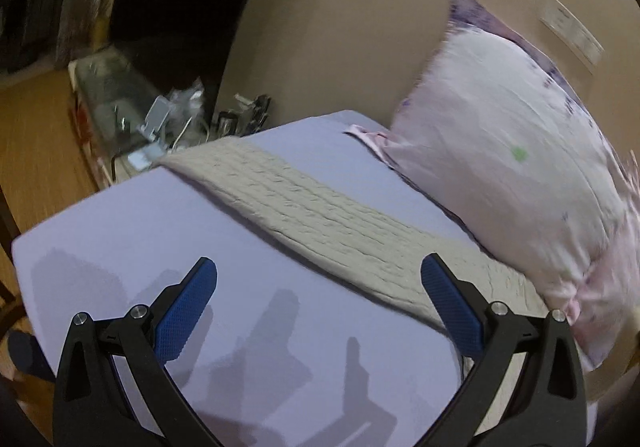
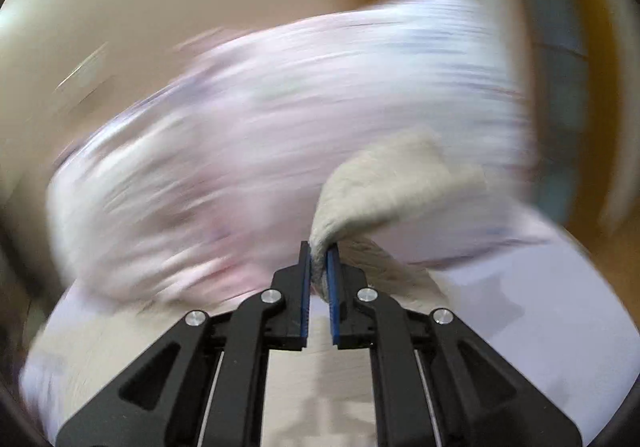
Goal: Fold small clothes
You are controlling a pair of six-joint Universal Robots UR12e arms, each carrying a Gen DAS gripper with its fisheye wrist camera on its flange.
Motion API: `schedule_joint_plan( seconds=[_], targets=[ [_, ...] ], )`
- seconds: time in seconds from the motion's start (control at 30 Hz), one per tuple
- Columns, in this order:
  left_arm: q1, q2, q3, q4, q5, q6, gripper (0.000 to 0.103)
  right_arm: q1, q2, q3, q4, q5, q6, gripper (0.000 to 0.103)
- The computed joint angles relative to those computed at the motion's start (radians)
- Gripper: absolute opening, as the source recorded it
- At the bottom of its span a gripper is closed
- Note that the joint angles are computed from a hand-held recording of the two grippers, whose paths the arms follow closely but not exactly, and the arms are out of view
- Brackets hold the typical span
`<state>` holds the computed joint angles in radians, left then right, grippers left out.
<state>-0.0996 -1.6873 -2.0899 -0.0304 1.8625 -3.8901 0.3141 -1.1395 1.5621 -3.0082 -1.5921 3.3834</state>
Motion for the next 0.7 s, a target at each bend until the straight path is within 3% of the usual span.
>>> schedule_joint_plan(
  seconds=[0.07, 0.1, 0.13, 0.27, 0.4, 0.53, 0.63, 0.67, 0.7],
  targets=[
    [0.015, 0.001, -0.002, -0.002, -0.035, -0.033, 0.102, 0.044, 0.041, -0.067, 0.144, 0.124, -0.088, 0.018],
    [0.025, 0.000, 0.000, -0.011, -0.054, -0.058, 0.102, 0.066, 0.065, -0.102, 0.235, 0.181, -0.134, 0.032],
    [0.031, 0.000, -0.001, -0.014, -0.060, -0.072, 0.101, 0.085, 0.080, -0.121, 0.284, 0.195, -0.168, 0.038],
    [0.078, -0.004, -0.005, -0.024, -0.120, -0.144, 0.090, 0.091, 0.074, -0.095, 0.211, 0.140, -0.193, 0.073],
    [0.126, -0.017, -0.012, 0.001, -0.158, -0.237, 0.081, 0.042, 0.019, -0.026, 0.177, 0.156, -0.098, 0.079],
    [0.162, -0.029, -0.005, 0.008, -0.166, -0.264, 0.071, 0.019, -0.023, 0.040, 0.143, 0.141, -0.052, 0.081],
    [0.172, -0.031, 0.027, -0.093, -0.120, -0.264, 0.037, 0.005, -0.037, 0.068, 0.115, 0.156, -0.027, 0.082],
    [0.172, -0.032, 0.045, -0.142, -0.107, -0.256, 0.017, 0.003, -0.041, 0.075, 0.109, 0.161, -0.024, 0.083],
    [0.168, -0.034, 0.065, -0.180, -0.089, -0.240, 0.012, -0.002, -0.048, 0.086, 0.099, 0.169, -0.021, 0.083]
  ],
)
